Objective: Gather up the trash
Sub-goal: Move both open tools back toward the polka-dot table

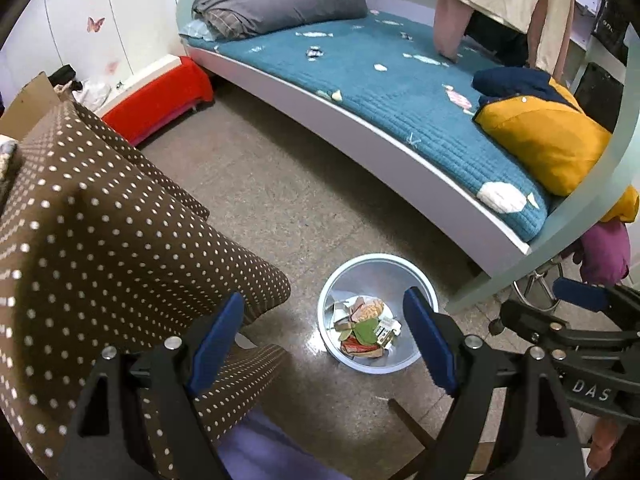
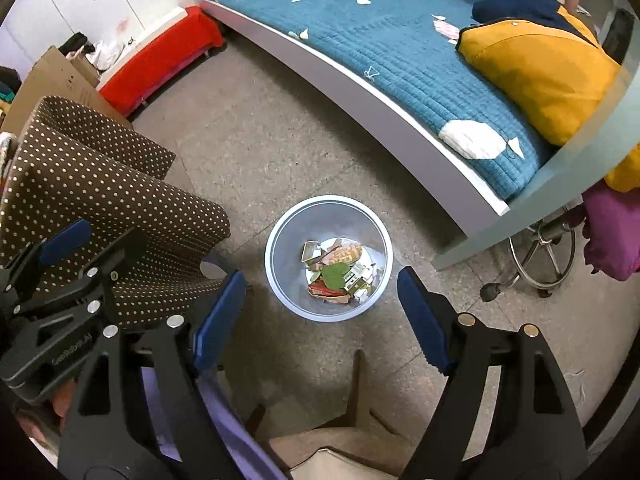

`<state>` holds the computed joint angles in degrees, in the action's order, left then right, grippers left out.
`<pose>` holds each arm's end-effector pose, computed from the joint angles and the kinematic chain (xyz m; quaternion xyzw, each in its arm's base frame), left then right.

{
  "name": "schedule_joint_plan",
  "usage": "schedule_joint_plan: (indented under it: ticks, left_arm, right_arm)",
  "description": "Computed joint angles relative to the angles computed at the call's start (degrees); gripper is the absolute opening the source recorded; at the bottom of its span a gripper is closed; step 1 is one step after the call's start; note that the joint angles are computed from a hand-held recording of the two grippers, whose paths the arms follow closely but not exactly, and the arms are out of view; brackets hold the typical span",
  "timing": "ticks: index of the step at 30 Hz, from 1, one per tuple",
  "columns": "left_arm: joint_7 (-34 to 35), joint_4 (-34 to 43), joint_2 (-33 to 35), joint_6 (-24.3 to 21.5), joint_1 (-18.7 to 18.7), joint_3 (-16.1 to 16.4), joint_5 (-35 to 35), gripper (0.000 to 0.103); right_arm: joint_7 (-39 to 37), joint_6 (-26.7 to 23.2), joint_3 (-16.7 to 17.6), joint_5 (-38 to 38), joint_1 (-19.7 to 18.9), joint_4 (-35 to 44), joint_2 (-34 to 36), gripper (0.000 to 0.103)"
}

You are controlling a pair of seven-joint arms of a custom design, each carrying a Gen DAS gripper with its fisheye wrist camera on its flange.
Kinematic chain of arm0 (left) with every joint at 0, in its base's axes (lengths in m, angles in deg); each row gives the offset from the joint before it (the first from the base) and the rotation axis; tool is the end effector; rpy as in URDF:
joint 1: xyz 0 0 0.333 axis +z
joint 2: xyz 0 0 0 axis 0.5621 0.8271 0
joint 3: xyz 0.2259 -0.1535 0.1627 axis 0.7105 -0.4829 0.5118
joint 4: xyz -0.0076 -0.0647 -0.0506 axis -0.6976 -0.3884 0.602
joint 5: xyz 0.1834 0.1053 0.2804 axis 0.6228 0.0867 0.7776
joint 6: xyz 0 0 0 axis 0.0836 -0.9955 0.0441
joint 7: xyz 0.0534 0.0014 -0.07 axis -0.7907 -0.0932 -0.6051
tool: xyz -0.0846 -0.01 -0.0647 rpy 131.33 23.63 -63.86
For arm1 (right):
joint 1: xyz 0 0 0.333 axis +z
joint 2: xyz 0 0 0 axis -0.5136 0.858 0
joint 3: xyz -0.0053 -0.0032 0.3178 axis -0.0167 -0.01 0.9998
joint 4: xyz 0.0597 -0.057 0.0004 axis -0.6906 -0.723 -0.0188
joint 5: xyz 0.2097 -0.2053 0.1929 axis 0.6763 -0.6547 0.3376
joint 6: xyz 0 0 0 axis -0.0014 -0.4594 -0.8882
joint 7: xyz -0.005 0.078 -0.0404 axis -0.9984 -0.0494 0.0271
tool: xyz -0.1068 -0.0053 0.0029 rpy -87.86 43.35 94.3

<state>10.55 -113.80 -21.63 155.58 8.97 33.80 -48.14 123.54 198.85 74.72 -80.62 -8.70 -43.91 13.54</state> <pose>0.6127 -0.3984 0.4198 -0.5360 0.8036 -0.2064 0.1561 0.5464 0.2282 0.4186 -0.5700 0.7982 -0.0931 0.1713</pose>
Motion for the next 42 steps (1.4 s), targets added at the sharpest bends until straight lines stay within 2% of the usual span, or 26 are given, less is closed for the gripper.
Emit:
schedule_joint_plan:
  ticks: [12, 18, 24, 27, 31, 34, 42]
  left_arm:
    - [-2.1, -9.5, -8.6, 9.0, 0.8, -0.3, 2.3, 0.08]
    - [-3.3, -14.4, -13.4, 14.2, 2.1, -0.6, 3.3, 0.08]
    - [-7.6, -18.8, -17.8, 18.0, 2.5, 0.8, 6.6, 0.08]
    - [-12.9, -20.8, -20.2, 19.5, 1.8, 3.3, 11.7, 0.081]
    - [-17.3, -23.6, -23.3, 21.1, 3.8, 4.0, 15.2, 0.081]
    - [-23.0, -25.6, -25.9, 21.9, 5.0, 5.4, 20.5, 0.081]
    - [-30.3, -30.5, -31.4, 21.8, 11.3, 4.8, 25.9, 0.081]
  right_arm:
    - [9.1, 3.0, 0.9, -8.9, 0.1, -4.1, -7.2, 0.078]
    - [11.2, 3.8, 2.7, -12.3, -0.9, -3.8, -9.3, 0.079]
    - [12.1, 4.7, 3.9, -14.7, -1.1, -2.1, -9.7, 0.081]
    - [11.8, 4.8, 4.5, -15.5, -0.6, -0.4, -9.3, 0.084]
    - [9.5, 4.9, 4.6, -15.4, 0.3, 2.5, -7.8, 0.085]
    - [8.1, 5.0, 4.5, -15.0, 1.4, 5.4, -6.1, 0.085]
    - [1.5, 3.7, 3.6, -10.9, 5.5, 15.2, 0.2, 0.086]
